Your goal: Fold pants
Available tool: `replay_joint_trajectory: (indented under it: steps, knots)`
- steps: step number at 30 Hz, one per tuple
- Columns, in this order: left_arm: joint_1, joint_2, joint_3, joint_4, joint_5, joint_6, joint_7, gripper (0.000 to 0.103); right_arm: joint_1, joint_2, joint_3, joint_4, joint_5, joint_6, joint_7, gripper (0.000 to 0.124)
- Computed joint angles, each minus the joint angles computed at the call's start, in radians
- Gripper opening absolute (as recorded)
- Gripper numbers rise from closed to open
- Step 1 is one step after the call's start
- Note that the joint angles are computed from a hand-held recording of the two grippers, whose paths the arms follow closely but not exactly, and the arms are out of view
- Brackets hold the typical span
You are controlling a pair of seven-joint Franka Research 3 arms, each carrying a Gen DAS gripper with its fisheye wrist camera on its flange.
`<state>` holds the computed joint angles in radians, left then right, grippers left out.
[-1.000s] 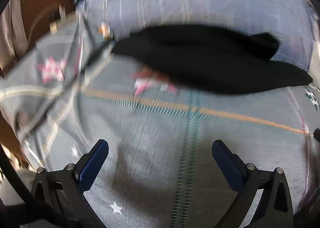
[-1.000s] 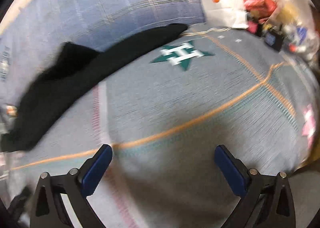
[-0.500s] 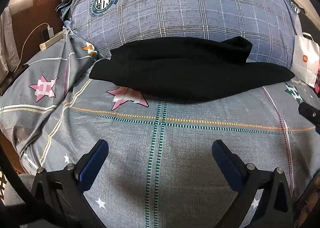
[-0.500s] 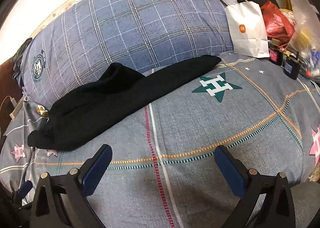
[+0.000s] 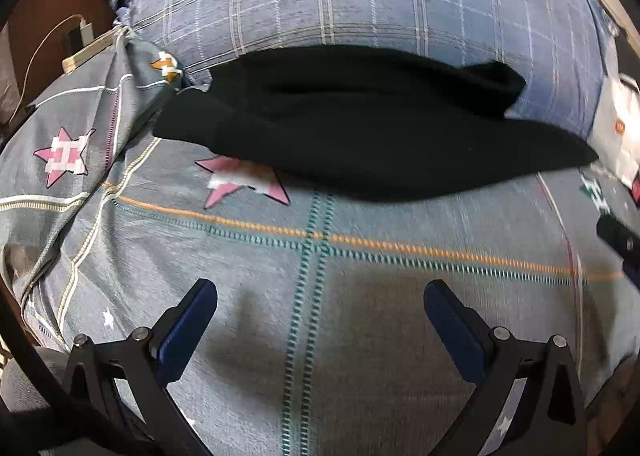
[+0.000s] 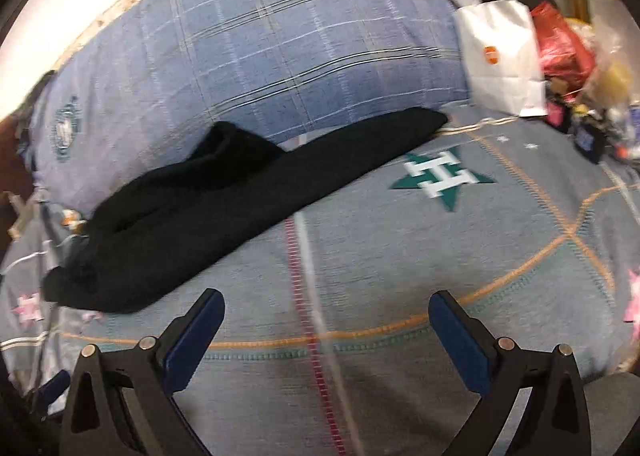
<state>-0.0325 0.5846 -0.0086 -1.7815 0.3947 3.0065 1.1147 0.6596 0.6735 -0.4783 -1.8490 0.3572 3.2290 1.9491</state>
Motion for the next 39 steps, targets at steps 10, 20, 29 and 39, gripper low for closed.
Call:
replay_joint_trajectory:
  steps: [10, 20, 29, 39]
  knots:
    - [-0.069, -0.039, 0.097, 0.009, 0.087, 0.003, -0.098, 0.103, 0.113, -0.002, -0.089, -0.025, 0.037, 0.033, -0.067, 0.103]
    - [0.063, 0.078, -0.064, 0.261, -0.025, -0.172, 0.033, 0.103, 0.129, 0.061, -0.201, 0.173, -0.007, -0.134, -0.017, 0.103]
    - [-0.002, 0.147, 0.023, 0.305, 0.006, -0.122, -0.015, 0.103, -0.243, 0.107, 0.232, 0.332, -0.089, -0.118, -0.166, 0.101]
    - [0.111, 0.381, -0.171, 0.73, -0.278, -0.424, 0.214, 0.041, -0.412, 0.154, 0.438, 0.414, -0.105, -0.219, -0.219, 0.093]
